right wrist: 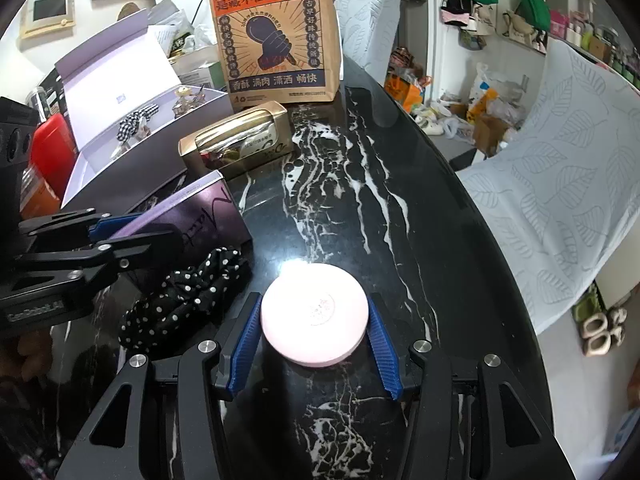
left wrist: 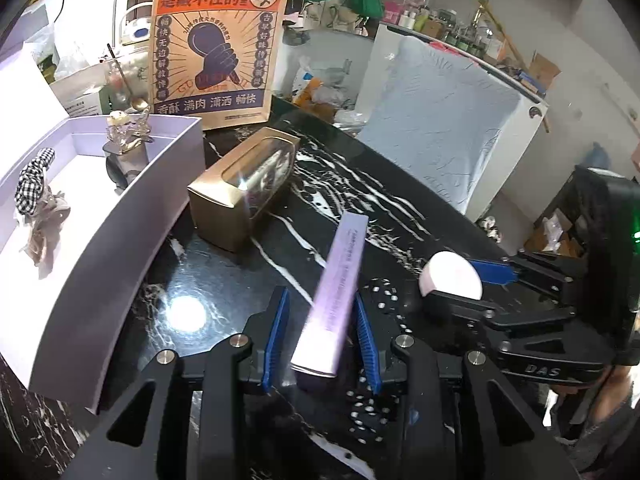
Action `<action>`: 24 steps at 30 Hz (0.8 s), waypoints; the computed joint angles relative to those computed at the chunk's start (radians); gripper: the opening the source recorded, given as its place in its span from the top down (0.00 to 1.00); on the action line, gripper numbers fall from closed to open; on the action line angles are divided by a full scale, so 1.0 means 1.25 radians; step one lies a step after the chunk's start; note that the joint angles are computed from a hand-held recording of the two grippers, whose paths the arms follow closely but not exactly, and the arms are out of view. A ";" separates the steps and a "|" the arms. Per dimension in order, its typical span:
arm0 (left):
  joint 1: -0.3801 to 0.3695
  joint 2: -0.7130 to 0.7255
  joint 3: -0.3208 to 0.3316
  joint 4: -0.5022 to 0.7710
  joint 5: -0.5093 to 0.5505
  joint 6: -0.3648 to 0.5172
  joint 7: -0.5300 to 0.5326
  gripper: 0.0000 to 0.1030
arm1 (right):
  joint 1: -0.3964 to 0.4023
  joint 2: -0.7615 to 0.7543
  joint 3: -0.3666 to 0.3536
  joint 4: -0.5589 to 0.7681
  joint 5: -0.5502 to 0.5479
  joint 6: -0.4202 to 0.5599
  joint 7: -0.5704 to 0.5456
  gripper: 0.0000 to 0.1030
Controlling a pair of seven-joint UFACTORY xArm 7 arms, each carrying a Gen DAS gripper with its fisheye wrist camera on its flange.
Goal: Organize rigid objects
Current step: 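Grasp the lavender card box with left tool while right tool holds the pink compact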
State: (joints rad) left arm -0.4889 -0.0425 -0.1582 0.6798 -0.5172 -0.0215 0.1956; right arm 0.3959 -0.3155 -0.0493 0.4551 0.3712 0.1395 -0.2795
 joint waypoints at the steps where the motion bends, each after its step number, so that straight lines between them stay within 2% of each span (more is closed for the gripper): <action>1: -0.021 0.000 0.020 -0.001 -0.002 -0.001 0.004 0.78 | 0.001 0.000 -0.001 0.000 0.001 0.000 -0.001 0.51; 2: -0.011 0.004 0.007 0.006 -0.038 0.005 0.036 0.84 | 0.001 0.000 -0.001 0.000 0.001 0.000 -0.001 0.50; 3: -0.008 0.007 0.007 0.011 -0.044 0.018 0.039 0.85 | 0.006 0.001 -0.005 0.001 0.005 0.000 -0.004 0.51; 5: -0.008 0.014 0.002 0.021 -0.109 0.023 0.093 0.85 | 0.005 0.006 -0.002 0.006 0.006 -0.001 0.000 0.51; 6: -0.003 0.015 -0.002 0.021 -0.102 0.023 0.086 0.86 | 0.007 0.007 -0.002 0.007 0.008 0.000 0.000 0.51; 9: 0.037 0.000 -0.025 -0.002 0.052 0.011 -0.045 0.86 | 0.007 0.004 -0.002 0.008 0.015 0.009 0.003 0.51; 10: 0.040 -0.006 -0.025 -0.008 0.076 0.008 -0.066 0.86 | 0.007 0.003 -0.002 0.008 0.017 0.010 0.003 0.51; 15: 0.010 -0.040 0.006 -0.029 0.086 0.006 -0.077 0.86 | 0.000 -0.012 0.009 0.003 0.011 0.008 0.018 0.51; 21: 0.020 -0.088 0.017 -0.059 0.163 0.014 -0.152 0.86 | -0.002 -0.028 0.028 0.006 -0.019 0.004 0.049 0.51; 24: 0.045 -0.114 0.004 -0.083 0.220 0.003 -0.198 0.86 | 0.016 -0.033 0.026 0.009 -0.023 -0.003 0.052 0.51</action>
